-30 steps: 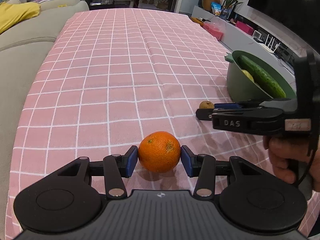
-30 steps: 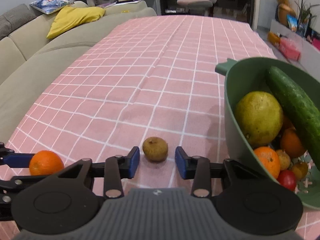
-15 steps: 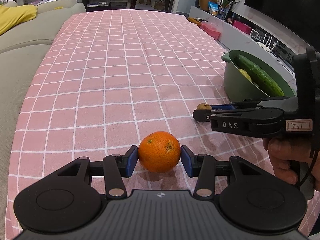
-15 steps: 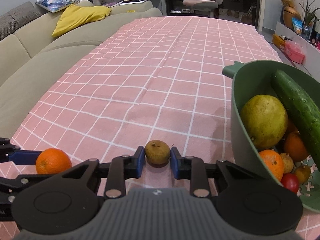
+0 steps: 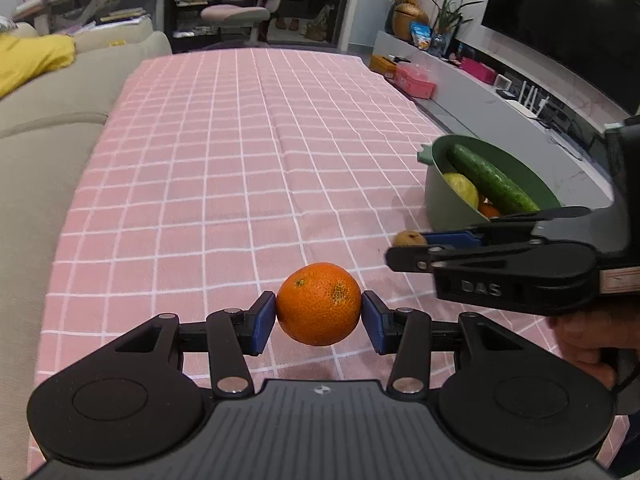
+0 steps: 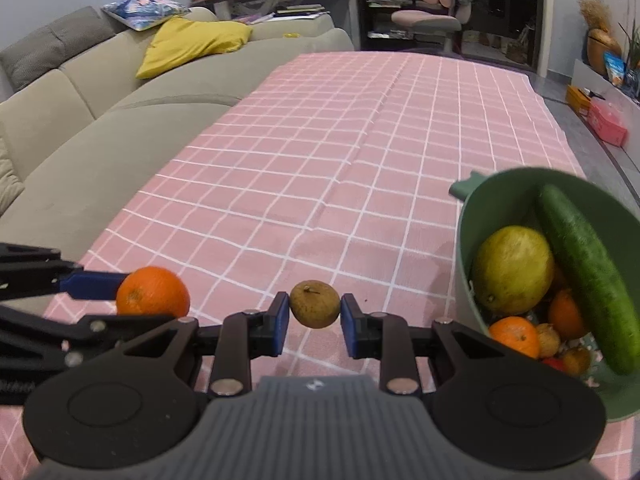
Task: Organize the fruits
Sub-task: 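Carry the orange and kiwi into the colander and open both grippers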
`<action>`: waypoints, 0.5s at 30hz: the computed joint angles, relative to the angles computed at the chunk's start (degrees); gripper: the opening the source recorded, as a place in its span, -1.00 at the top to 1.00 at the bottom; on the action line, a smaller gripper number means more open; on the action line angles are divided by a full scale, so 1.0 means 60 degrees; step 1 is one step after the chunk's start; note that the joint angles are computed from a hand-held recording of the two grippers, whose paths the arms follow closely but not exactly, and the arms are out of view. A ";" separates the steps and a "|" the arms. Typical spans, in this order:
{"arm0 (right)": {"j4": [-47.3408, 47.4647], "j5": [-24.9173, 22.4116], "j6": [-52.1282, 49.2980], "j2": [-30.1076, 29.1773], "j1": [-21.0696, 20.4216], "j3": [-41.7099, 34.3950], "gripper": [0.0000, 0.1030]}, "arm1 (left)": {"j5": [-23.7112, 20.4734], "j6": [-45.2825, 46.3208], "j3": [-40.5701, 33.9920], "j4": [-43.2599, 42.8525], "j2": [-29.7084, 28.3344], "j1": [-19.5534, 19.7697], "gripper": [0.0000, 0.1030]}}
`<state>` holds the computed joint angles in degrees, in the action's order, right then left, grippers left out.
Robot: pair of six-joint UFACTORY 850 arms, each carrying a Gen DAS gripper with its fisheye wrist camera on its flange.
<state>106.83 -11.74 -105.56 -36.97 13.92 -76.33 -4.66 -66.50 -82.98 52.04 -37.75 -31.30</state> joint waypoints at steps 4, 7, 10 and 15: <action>-0.0214 -0.0273 -0.0038 0.0512 -0.0154 0.0435 0.54 | -0.0213 0.0499 -0.0144 -0.0563 0.0109 -0.0188 -0.03; -0.0099 -0.0471 -0.0271 0.0919 -0.0343 0.0780 0.54 | -0.0419 0.0725 -0.0379 -0.0991 0.0104 -0.0385 -0.03; 0.0229 -0.0620 -0.0693 0.1329 -0.0585 0.1145 0.54 | -0.0608 0.1419 -0.0783 -0.1692 -0.0049 -0.0621 -0.03; 0.0510 -0.0796 -0.0891 0.1924 -0.1052 0.1667 0.54 | -0.0981 0.3603 -0.1771 -0.3531 -0.0498 -0.0970 -0.03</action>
<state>109.89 -16.52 -110.90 -25.43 7.61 -66.34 -10.54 -44.88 -93.60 30.86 -40.74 -37.12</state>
